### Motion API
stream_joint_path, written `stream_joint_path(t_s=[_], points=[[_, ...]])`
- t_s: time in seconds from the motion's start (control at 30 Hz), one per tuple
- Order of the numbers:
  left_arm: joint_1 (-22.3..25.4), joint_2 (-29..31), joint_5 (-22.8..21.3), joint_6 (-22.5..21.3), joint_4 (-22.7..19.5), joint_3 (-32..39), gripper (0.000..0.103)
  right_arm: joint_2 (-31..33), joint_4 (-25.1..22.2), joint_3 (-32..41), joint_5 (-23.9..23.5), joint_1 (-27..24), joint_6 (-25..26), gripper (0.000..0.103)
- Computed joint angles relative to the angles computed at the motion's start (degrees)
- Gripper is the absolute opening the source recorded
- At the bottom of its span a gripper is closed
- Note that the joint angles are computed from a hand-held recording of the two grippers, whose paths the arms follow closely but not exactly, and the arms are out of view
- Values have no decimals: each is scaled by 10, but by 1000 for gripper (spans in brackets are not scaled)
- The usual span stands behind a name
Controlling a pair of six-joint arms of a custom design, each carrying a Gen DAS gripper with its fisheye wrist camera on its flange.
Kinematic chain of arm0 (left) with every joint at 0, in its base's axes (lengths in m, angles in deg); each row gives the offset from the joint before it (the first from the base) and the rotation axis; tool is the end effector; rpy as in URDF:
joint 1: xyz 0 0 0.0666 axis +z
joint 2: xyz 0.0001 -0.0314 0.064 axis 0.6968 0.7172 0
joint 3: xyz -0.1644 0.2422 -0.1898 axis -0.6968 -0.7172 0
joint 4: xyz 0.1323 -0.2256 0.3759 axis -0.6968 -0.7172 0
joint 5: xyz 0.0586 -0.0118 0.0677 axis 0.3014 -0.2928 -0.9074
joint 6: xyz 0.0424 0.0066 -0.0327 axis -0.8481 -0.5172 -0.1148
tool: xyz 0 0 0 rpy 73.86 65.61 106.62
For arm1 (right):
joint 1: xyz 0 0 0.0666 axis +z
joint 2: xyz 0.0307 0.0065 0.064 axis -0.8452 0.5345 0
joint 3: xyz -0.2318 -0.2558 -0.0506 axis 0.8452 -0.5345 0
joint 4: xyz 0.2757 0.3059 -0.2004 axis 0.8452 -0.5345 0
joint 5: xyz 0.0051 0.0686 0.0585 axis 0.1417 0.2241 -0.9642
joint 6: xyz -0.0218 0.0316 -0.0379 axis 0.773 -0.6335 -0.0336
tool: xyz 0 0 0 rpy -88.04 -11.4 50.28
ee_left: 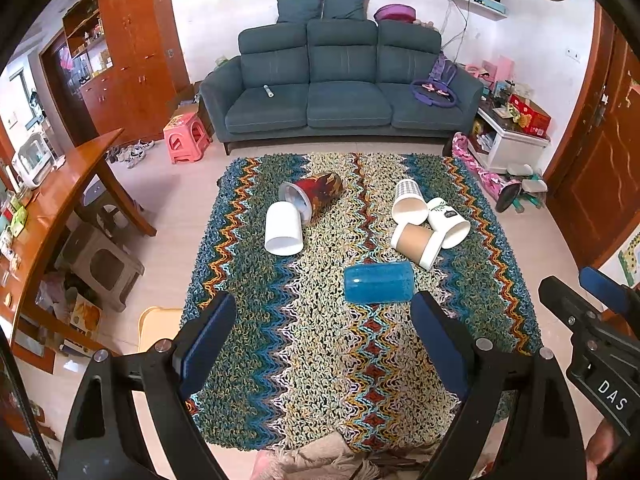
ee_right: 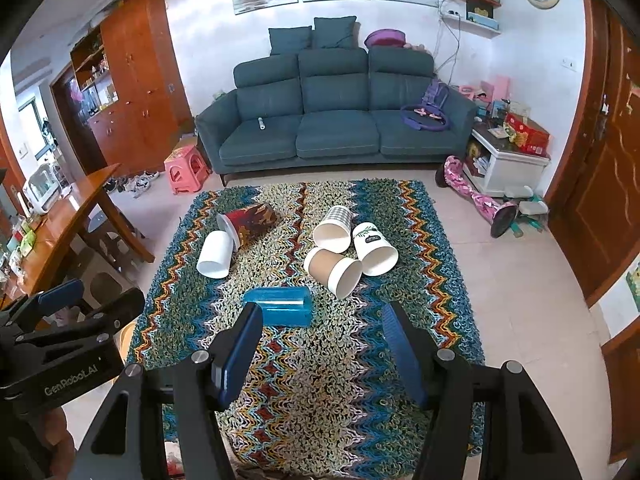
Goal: Flip cup upright
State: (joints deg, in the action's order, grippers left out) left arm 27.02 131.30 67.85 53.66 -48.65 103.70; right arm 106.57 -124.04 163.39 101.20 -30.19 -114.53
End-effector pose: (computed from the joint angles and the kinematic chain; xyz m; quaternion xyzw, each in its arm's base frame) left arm 0.5115 -0.1543 0.6019 0.0726 0.9398 -0.0157 0.3336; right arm 0.4726 0.2328 0.6161 0.0597 0.9324 0.0171 0.3561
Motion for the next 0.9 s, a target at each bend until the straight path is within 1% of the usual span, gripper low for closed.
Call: stream_joint_path(t_s=[0.13, 0.6, 0.9], points=[[2, 14, 1, -9, -10, 14, 91, 2, -4, 1, 0, -1, -2, 63], [3, 16, -1, -19, -10, 9, 91, 6, -8, -1, -4, -6, -3, 63], [3, 39, -4, -27, -22, 33, 91, 17, -13, 3, -14, -10, -3, 63]])
